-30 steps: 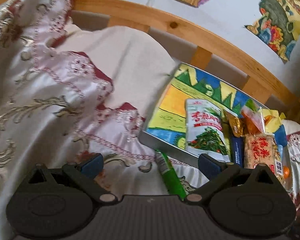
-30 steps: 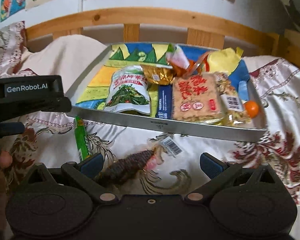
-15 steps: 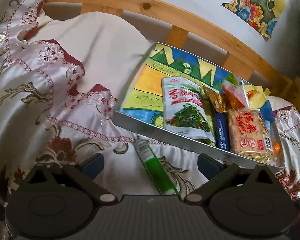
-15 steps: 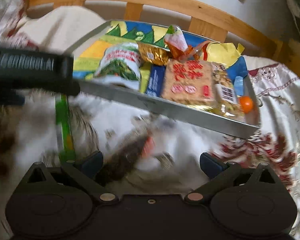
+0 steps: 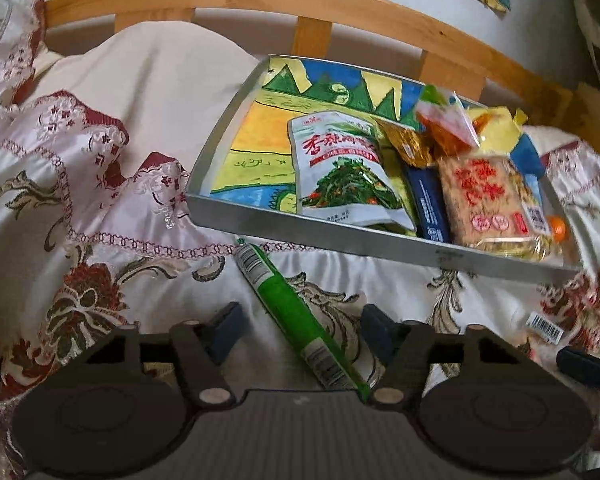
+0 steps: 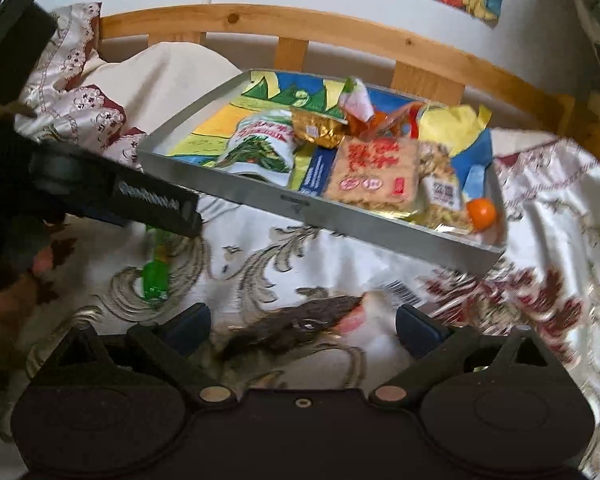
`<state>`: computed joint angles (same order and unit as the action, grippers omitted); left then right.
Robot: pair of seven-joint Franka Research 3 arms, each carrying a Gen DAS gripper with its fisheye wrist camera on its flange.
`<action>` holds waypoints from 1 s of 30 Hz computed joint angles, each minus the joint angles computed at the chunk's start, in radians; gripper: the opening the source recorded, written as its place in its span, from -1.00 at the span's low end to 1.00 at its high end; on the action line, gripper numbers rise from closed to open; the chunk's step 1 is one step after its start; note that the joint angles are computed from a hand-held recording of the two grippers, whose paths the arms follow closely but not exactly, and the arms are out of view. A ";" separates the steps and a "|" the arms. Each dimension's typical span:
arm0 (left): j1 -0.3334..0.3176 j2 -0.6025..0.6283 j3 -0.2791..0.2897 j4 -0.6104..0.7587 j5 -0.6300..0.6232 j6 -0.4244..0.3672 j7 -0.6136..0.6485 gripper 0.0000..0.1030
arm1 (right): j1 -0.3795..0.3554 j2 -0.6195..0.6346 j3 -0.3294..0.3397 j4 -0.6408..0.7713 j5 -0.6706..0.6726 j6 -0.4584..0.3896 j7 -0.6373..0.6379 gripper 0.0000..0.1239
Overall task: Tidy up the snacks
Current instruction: 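Grasp the green candy stick with the left tool while the right tool grasps the dried-fish pack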
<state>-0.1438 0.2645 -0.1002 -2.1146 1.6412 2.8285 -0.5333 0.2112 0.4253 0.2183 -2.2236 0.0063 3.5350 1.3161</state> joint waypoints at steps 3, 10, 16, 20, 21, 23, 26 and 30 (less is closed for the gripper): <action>-0.003 -0.005 -0.002 -0.008 -0.045 0.000 0.082 -0.03 | -0.159 0.005 0.142 0.007 -0.112 -0.053 0.115 0.52; 0.032 -0.036 0.014 -0.053 -0.097 0.132 0.160 -0.26 | -0.177 0.011 0.158 0.022 -0.115 -0.091 0.165 0.45; 0.034 -0.056 0.025 -0.089 -0.269 0.159 0.324 -0.21 | -0.005 -0.031 0.009 0.023 0.026 -0.147 0.108 0.44; 0.010 -0.036 0.046 -0.064 -0.169 0.151 0.221 -0.05 | -0.042 -0.025 0.053 0.027 0.056 -0.157 0.084 0.48; 0.007 -0.032 0.047 -0.059 -0.140 0.145 0.198 -0.05 | -0.104 -0.014 0.112 0.027 0.036 -0.151 0.091 0.49; 0.011 -0.031 0.042 -0.055 -0.106 0.144 0.168 -0.05 | -0.202 0.011 0.203 0.028 -0.008 -0.136 0.105 0.48; 0.026 -0.031 0.035 -0.055 -0.085 0.155 0.144 -0.12 | -0.300 0.057 0.289 0.035 -0.087 -0.098 0.127 0.34; 0.034 -0.036 0.028 -0.060 -0.078 0.153 0.137 -0.22 | -0.330 0.086 0.305 0.047 -0.181 -0.067 0.148 0.09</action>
<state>-0.1097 0.2284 -0.0720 -2.1745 1.5633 2.9817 -0.3966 -0.1192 0.5116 0.5231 -2.1762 -0.1744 3.4683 1.4642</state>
